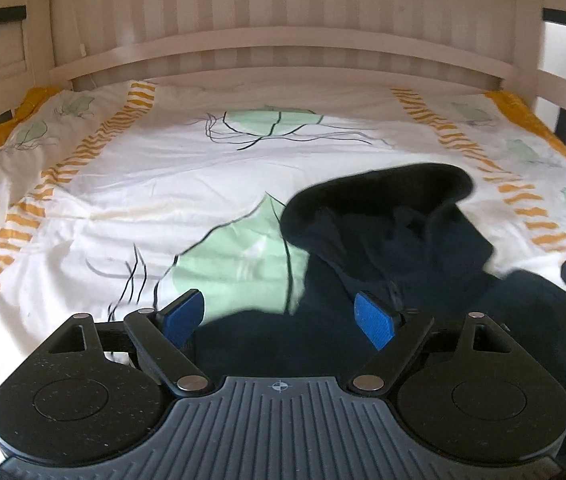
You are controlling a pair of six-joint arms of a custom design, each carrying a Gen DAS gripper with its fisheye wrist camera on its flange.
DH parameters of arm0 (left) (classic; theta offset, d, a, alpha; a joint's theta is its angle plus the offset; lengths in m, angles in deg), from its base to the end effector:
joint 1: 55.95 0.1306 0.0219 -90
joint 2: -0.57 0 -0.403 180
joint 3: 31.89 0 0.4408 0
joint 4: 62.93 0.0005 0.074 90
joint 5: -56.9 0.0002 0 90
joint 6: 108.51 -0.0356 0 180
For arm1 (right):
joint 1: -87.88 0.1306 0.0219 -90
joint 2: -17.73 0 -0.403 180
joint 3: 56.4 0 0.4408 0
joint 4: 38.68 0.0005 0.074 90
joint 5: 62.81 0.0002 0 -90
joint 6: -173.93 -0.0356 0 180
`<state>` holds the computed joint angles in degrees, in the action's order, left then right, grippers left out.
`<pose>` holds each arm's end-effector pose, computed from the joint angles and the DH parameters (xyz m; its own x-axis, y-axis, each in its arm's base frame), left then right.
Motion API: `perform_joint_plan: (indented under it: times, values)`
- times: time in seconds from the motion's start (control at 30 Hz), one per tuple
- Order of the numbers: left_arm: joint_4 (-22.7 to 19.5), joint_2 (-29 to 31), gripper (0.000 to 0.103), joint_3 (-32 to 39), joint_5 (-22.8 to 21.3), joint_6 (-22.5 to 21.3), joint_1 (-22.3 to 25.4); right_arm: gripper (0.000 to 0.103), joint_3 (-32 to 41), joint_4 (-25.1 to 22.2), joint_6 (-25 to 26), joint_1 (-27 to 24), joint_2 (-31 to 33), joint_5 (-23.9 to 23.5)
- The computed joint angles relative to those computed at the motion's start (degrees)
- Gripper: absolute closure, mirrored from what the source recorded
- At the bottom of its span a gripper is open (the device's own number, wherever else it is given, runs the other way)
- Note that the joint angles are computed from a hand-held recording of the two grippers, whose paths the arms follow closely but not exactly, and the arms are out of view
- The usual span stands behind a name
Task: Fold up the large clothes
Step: 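Reach the left tool to the black hood and close on its rim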
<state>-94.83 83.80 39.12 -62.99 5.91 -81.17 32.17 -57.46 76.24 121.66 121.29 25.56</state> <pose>0.4419 -0.1891 0.3643 -0.5924 -0.1172 -0.7971 -0.2187 0.9756 0.0191 0.5260 0.3525 0.3473 -0.5349 -0.1969 -0.8217 -0.5084 0.8517 0.1269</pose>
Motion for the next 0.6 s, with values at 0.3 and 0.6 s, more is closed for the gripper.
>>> perform_joint_plan:
  times: [0.3,0.6]
  values:
    - [3.08,10.67,0.021,7.30,2.65,-4.69,5.70,0.010,15.11,-2.35,-1.44,-0.94,12.46,0.76]
    - [4.78,18.48,0.021,12.94,3.19,-7.55,7.06,0.034,28.24,-6.20,-1.27,-0.61,22.91,3.46]
